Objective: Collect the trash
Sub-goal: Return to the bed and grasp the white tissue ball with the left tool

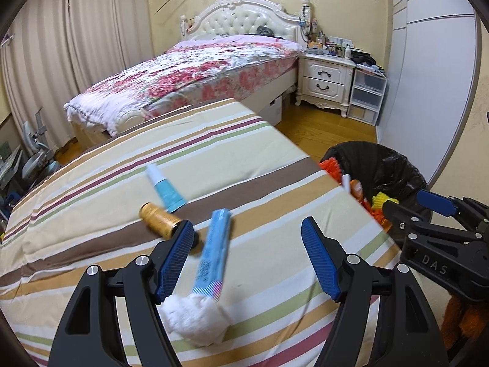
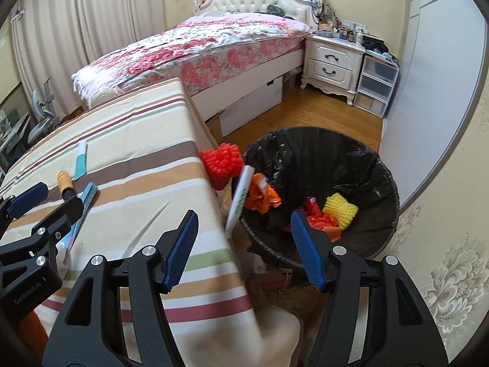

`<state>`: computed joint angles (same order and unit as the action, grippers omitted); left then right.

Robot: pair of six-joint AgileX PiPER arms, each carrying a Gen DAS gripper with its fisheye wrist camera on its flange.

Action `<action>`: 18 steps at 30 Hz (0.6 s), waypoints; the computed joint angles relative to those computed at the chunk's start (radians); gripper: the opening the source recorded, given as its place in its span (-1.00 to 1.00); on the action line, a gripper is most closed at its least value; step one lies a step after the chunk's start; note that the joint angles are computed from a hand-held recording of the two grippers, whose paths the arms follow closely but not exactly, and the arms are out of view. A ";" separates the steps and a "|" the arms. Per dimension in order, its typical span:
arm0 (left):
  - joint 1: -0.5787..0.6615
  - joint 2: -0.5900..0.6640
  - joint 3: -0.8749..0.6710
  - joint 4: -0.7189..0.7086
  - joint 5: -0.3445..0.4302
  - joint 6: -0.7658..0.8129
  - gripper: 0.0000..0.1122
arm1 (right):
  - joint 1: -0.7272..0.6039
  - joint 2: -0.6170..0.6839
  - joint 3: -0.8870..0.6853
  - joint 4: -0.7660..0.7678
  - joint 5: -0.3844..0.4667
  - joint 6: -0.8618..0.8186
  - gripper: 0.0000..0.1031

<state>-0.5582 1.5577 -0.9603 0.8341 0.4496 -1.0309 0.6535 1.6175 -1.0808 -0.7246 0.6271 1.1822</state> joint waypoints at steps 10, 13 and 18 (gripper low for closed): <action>0.076 -0.112 0.144 -0.049 -0.028 0.016 0.26 | 0.079 0.031 -0.050 -0.016 0.027 0.008 0.30; 0.123 -0.113 0.160 -0.154 -0.045 0.104 0.26 | 0.089 0.043 -0.064 -0.013 0.027 -0.001 0.30; 0.177 -0.095 0.171 -0.341 -0.072 0.271 0.26 | 0.111 0.071 -0.100 0.006 0.037 -0.026 0.30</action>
<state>-0.3811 1.4623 -0.7894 0.4929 0.3772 -0.7598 0.7646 1.6884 -1.1805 -0.7186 0.6644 1.1557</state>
